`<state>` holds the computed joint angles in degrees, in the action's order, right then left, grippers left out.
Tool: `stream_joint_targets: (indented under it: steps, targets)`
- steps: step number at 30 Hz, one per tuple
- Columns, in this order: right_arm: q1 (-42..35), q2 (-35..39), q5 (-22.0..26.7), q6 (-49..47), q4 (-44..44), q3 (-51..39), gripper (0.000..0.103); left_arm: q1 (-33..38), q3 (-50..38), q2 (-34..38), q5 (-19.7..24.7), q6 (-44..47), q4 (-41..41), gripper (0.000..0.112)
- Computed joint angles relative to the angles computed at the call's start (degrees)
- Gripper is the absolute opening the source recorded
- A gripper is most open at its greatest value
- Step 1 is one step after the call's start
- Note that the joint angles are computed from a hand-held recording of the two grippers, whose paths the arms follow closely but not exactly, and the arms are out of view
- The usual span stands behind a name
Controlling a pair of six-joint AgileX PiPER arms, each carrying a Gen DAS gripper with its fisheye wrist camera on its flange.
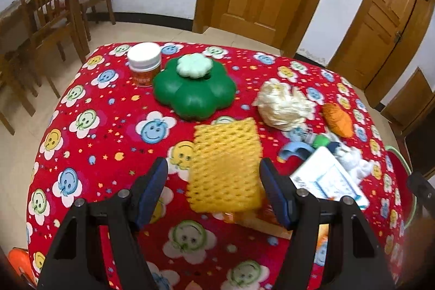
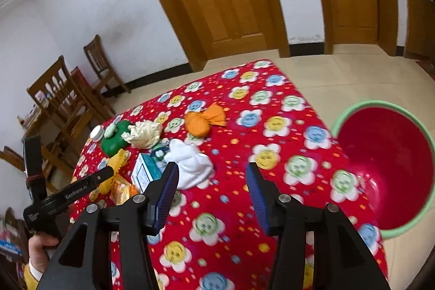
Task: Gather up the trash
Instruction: 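Grasp the yellow foam net with the left gripper while the right grasps the white cloth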
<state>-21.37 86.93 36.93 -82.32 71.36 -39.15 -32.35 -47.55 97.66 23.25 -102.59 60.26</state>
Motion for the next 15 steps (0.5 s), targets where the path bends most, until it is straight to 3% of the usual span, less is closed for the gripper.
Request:
stream_joint_targets:
  steps: [6,15]
  targets:
    - [8.9,5.6,-5.7,3.0,-0.9,-3.6,0.053,3.3,0.7,2.4,-3.5,-2.6,1.7,0.069]
    - [13.7,11.2,-9.6,2.7,0.6,-5.4,0.053,1.2,0.5,3.8,0.1,-9.4,8.3,0.067]
